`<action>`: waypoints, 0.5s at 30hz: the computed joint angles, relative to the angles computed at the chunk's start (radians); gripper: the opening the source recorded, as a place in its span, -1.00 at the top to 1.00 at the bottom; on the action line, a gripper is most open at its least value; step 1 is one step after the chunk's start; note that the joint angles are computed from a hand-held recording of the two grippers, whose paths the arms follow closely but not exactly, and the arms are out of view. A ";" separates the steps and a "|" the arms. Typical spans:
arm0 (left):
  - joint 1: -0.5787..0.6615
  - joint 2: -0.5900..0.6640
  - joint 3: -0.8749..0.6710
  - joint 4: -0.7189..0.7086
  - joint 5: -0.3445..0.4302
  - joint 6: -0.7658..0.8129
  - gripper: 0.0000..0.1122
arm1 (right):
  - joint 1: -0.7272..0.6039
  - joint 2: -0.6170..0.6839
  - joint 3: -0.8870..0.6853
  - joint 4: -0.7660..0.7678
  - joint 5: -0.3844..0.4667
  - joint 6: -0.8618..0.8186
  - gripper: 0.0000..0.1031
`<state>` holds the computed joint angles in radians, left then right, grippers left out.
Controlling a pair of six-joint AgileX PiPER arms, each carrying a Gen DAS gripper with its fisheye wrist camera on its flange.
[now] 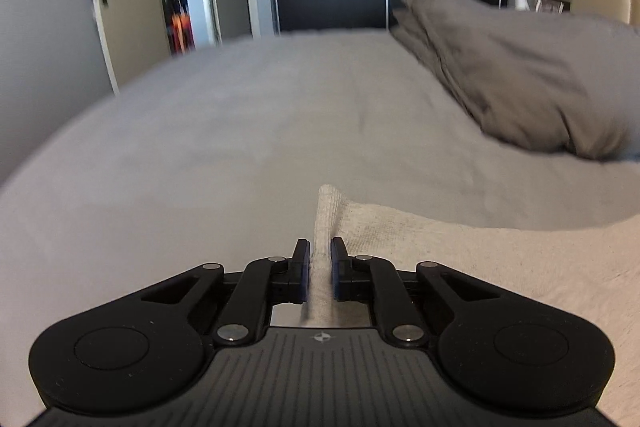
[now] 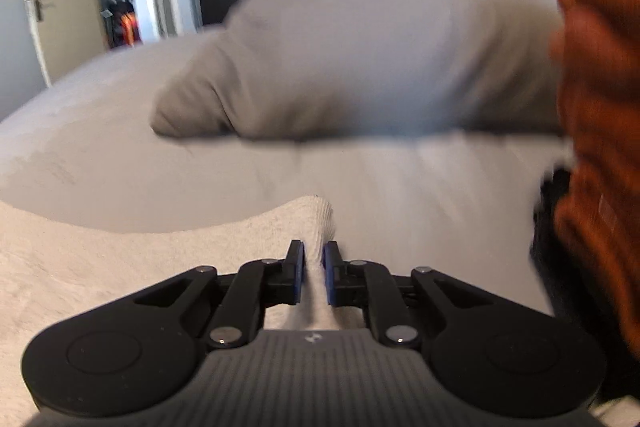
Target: Fold clothes
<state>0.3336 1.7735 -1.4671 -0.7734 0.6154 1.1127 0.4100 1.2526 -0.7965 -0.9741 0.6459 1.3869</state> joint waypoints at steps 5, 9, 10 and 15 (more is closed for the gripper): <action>0.004 -0.016 -0.029 0.014 -0.069 -0.022 0.85 | 0.071 0.017 -0.033 -0.149 0.058 0.114 0.79; -0.031 0.020 0.005 0.057 -0.163 0.014 0.85 | 0.056 0.094 -0.061 -0.141 0.045 0.095 0.79; -0.042 0.033 0.018 0.058 -0.185 0.046 0.85 | 0.049 0.116 -0.069 -0.129 0.040 0.081 0.79; -0.080 0.101 0.035 0.145 -0.223 -0.001 0.74 | -0.001 0.190 -0.079 -0.023 -0.008 0.038 0.75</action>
